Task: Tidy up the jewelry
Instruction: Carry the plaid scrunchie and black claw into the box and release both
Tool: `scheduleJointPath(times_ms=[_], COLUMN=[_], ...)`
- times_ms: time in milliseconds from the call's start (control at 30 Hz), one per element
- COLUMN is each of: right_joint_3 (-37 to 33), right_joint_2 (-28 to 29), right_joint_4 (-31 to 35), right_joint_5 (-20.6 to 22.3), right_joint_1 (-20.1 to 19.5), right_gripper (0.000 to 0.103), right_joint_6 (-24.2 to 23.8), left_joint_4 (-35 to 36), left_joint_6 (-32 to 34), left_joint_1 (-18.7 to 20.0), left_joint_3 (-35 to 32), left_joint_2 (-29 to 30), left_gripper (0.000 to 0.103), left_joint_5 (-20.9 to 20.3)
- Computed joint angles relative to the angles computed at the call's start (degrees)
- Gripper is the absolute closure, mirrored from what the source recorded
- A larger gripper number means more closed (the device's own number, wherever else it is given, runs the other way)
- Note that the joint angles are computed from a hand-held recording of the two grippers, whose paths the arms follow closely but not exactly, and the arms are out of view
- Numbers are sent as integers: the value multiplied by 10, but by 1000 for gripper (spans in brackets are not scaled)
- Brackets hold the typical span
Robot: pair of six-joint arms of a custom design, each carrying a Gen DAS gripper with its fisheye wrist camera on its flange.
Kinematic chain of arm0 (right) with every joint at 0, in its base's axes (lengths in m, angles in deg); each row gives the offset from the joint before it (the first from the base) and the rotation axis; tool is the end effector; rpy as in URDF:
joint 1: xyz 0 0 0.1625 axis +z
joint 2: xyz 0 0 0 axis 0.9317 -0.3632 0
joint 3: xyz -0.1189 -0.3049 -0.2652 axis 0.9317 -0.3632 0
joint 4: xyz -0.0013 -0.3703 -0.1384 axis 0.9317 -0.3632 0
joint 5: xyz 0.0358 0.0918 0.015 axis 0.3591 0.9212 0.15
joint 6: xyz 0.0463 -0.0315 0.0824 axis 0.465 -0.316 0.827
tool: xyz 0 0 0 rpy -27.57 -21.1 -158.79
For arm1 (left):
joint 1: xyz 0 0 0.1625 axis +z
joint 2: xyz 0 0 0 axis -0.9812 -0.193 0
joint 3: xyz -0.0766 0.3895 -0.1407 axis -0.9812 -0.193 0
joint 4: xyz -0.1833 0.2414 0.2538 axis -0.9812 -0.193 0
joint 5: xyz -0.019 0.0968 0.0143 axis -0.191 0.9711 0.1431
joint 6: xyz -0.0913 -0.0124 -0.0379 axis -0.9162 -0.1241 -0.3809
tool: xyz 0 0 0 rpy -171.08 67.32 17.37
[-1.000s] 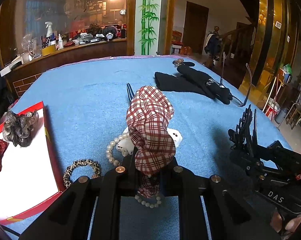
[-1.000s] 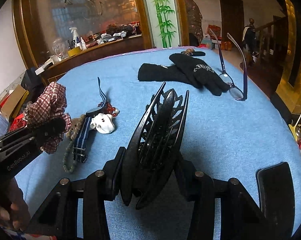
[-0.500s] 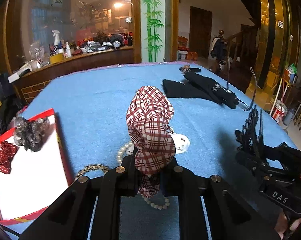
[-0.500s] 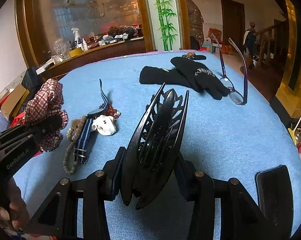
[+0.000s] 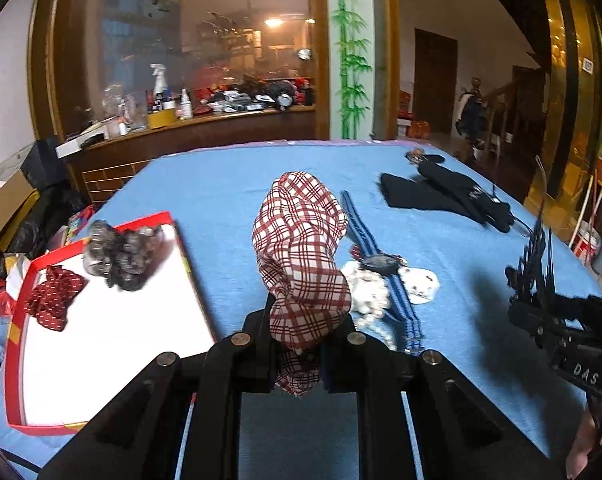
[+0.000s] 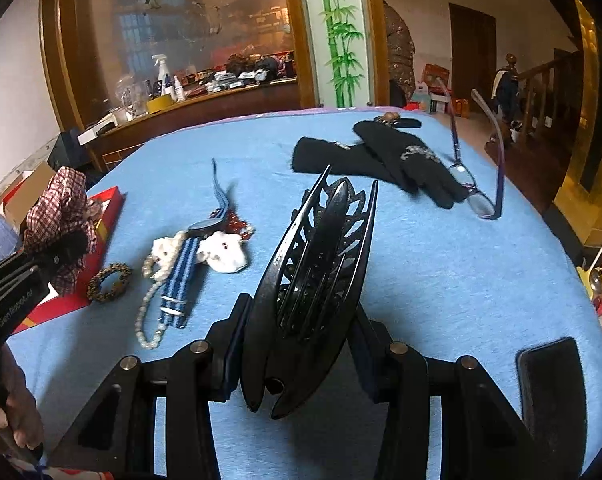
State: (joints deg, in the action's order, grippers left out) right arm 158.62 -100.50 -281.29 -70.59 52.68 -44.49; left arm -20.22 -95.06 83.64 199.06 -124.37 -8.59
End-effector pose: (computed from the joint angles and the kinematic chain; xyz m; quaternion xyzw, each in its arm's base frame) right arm 0.2668 -0.2977 0.1574 0.2291 -0.8803 0.3335 0.2478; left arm -0.2214 -0.2377 0.2664 0.1601 0.8085 -0.4362 0.3611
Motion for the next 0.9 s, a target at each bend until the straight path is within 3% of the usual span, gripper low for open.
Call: scheduleJointPath(times_ms=[233, 433, 900], right_joint_3=[-33, -88, -226], right_joint_2=[22, 63, 171], right_joint_4=[61, 97, 177], right_joint_5=[13, 16, 79], right_joint_1=[30, 79, 126], right_gripper=[53, 53, 53], right_joint_6=[23, 19, 24], left_joint_4=[107, 206, 453], left_joint_6=[-75, -146, -330], left_joint_1=[-5, -11, -25], left_joint_3=[-16, -34, -91], left_joint_2=[-50, -101, -170], left_gripper=[89, 89, 89], left_joint_5=[2, 1, -34])
